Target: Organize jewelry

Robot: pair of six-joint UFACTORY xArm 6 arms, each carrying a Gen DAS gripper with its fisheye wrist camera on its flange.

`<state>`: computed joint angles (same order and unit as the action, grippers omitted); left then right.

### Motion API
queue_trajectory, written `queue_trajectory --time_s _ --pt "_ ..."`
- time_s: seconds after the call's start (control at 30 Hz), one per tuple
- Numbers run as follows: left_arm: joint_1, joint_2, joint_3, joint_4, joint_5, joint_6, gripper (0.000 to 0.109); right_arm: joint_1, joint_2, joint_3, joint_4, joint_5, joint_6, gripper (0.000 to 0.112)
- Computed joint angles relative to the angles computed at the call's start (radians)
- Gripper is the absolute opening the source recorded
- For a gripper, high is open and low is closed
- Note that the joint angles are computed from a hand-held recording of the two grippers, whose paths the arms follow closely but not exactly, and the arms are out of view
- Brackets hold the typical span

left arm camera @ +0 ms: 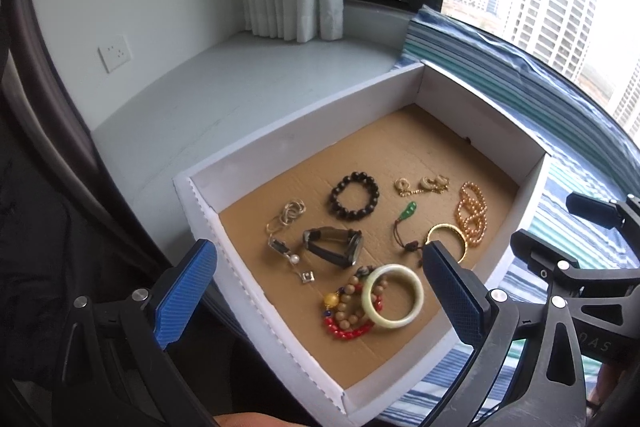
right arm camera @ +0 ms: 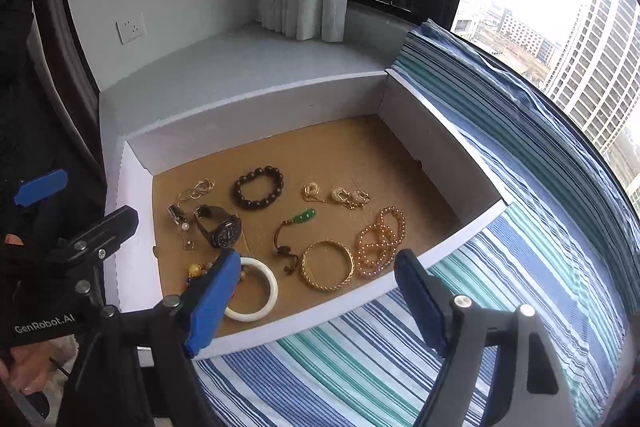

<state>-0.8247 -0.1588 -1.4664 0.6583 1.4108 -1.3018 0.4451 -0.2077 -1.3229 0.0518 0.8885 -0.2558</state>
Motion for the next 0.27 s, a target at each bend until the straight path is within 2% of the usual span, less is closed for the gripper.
queue_trajectory --time_s 0.13,0.27 --pt "0.006 -0.016 0.031 0.002 -0.033 -0.020 0.102 -0.005 0.006 0.003 -0.020 -0.005 0.023 0.081" --pt "-0.011 -0.014 0.028 0.045 -0.020 -0.038 0.100 -0.014 0.009 0.000 -0.005 0.000 0.014 0.081"
